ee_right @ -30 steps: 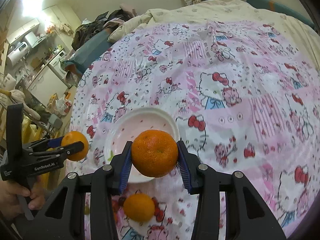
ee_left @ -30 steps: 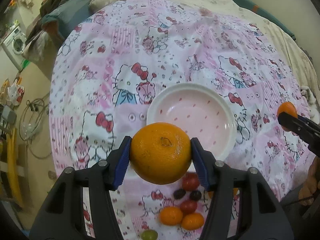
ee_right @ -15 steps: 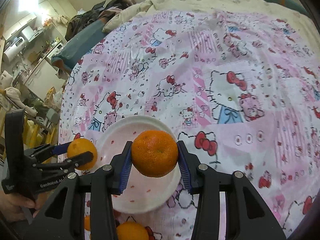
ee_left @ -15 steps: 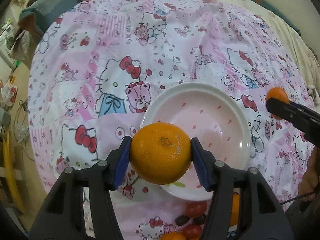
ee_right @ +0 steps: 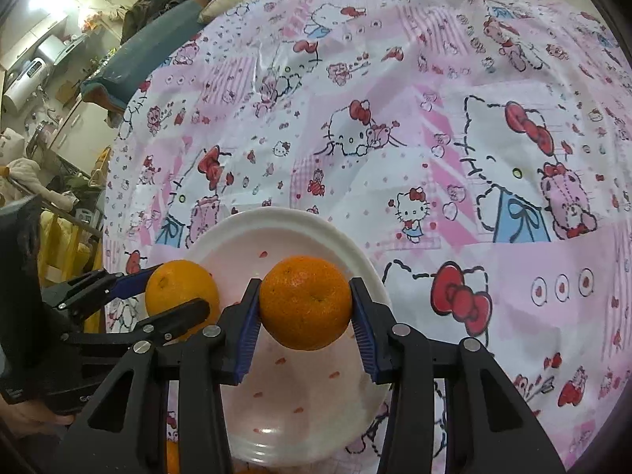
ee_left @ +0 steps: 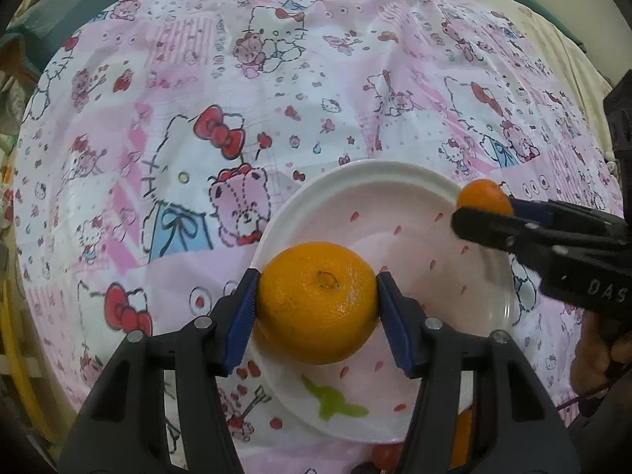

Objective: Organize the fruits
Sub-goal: 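Carry the large orange with the left gripper while the right gripper carries the tangerine over the plate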

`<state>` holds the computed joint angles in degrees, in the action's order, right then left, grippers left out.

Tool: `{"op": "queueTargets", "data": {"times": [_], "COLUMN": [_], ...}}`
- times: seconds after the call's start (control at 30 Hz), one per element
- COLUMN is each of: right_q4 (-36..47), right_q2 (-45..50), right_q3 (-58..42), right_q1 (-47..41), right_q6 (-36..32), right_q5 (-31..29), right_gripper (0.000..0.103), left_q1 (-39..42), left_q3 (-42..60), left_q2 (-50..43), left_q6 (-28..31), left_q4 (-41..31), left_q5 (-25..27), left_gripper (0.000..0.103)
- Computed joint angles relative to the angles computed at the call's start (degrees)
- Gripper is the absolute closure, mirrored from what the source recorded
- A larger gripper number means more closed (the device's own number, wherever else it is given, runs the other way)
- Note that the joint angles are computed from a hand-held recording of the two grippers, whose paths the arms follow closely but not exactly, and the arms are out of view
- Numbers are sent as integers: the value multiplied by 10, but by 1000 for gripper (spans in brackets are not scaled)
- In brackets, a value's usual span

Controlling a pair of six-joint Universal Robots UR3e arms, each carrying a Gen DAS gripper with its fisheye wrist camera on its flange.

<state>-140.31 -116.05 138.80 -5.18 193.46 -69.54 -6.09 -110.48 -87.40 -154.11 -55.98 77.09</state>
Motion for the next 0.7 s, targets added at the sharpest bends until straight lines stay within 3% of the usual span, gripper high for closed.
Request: {"op": "queueTargets", "data": {"times": [0.23, 0.7], "right_q4": [-27, -7], "right_q2": [59, 24], "right_q3": [-7, 22], "right_q1": [-9, -70], "right_q6": [-2, -20], "right_q5": [15, 78], "right_gripper": [58, 56], "left_q1": [-27, -40], "left_q3": [16, 26], "left_q2": [-39, -55], "left_q6": [-3, -24], "left_q4": [23, 29], "left_q5": [6, 6], "left_gripper": [48, 46]}}
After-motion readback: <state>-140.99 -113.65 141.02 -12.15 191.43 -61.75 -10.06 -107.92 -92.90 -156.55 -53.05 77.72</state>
